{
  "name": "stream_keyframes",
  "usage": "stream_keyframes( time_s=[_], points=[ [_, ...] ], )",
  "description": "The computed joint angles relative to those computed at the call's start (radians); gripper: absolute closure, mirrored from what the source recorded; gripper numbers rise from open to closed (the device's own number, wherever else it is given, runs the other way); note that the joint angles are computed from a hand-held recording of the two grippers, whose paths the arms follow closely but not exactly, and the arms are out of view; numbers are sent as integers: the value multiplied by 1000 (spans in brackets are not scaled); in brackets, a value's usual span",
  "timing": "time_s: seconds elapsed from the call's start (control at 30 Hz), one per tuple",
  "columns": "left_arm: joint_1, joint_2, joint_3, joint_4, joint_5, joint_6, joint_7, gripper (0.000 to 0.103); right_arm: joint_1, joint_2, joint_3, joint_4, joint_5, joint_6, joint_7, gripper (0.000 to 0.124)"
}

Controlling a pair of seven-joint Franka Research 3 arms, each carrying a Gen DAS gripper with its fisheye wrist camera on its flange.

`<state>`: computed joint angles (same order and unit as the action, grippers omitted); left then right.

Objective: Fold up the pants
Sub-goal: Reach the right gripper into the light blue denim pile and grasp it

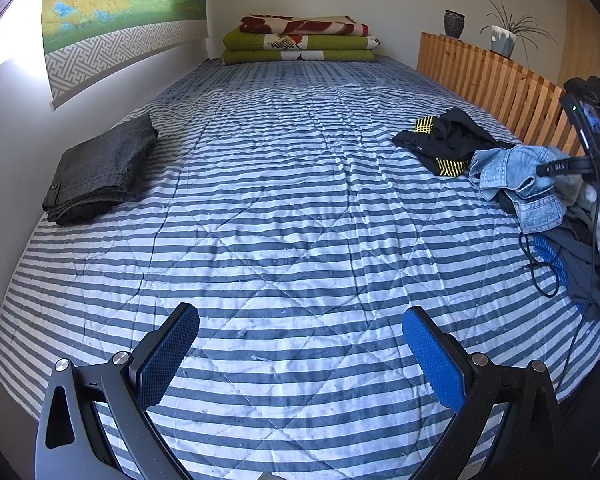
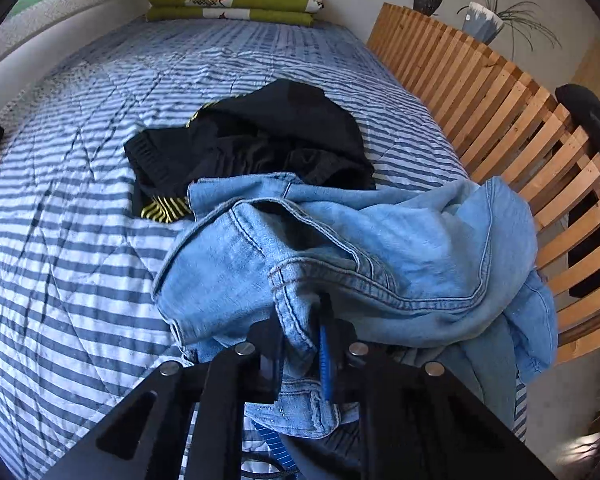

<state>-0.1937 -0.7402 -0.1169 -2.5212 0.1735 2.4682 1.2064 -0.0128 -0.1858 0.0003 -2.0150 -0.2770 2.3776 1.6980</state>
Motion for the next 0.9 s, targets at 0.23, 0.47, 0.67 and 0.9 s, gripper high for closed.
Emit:
stream_keyframes(
  time_s=[0.23, 0.47, 0.67, 0.9],
  points=[
    [53, -34, 25, -9, 13, 26, -22, 0, 62, -33, 37, 106, 80, 12, -58, 118],
    [99, -131, 110, -71, -8, 24, 6, 0, 174, 29, 120, 232, 73, -8, -66, 119],
    [184, -227, 164, -130, -6, 17, 56, 2, 312, 123, 158, 327, 177, -2, -84, 120],
    [259, -269, 209, -143, -6, 17, 99, 2, 434, 239, 171, 488, 433, -186, -282, 115]
  ],
)
